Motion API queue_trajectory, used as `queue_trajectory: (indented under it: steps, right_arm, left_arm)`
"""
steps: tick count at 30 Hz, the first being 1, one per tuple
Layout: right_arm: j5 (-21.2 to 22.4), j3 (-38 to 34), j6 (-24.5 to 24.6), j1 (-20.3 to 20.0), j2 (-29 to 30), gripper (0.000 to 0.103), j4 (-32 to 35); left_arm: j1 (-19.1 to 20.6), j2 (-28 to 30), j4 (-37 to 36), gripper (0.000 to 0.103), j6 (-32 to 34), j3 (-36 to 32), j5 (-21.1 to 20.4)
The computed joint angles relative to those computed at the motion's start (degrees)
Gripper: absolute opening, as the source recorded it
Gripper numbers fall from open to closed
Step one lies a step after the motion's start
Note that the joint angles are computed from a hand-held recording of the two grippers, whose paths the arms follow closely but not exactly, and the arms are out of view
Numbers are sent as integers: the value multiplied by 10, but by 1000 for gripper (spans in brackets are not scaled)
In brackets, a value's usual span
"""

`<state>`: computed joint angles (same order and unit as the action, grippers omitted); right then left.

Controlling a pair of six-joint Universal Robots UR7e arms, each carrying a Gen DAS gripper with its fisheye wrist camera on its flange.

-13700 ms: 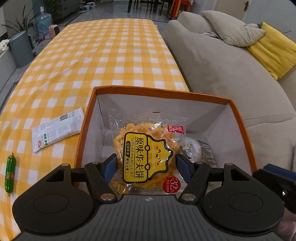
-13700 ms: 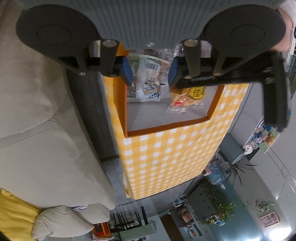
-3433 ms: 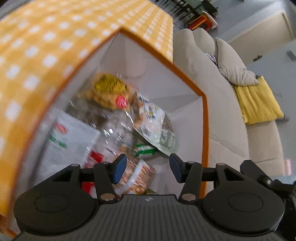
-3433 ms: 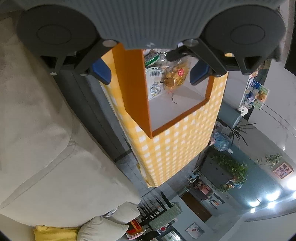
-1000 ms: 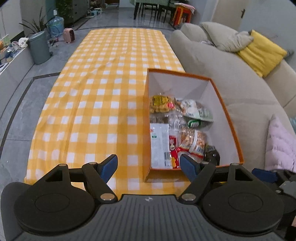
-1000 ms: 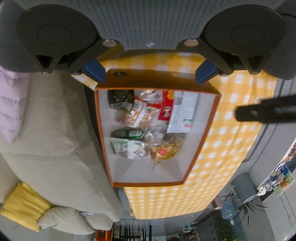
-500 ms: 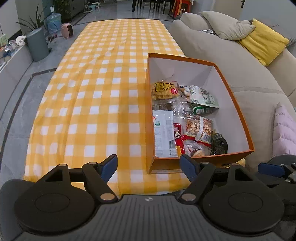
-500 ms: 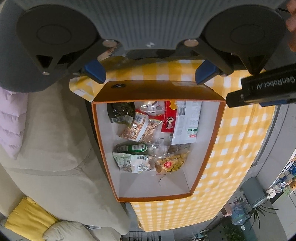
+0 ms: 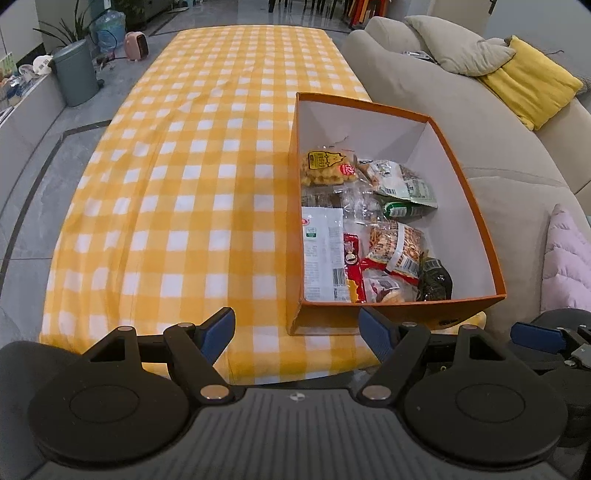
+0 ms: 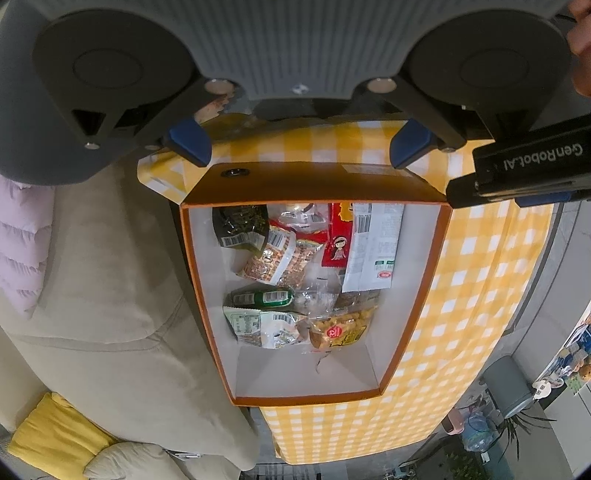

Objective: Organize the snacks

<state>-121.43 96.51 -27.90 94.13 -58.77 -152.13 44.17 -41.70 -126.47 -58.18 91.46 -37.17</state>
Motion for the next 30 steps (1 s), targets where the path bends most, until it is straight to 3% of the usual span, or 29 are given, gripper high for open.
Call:
queue_trajectory:
  steps: [30]
  right_arm:
    - [-23,6,-29,3,8,100,-26]
  left_arm:
    - [6,3,6,89,2,-3,-15]
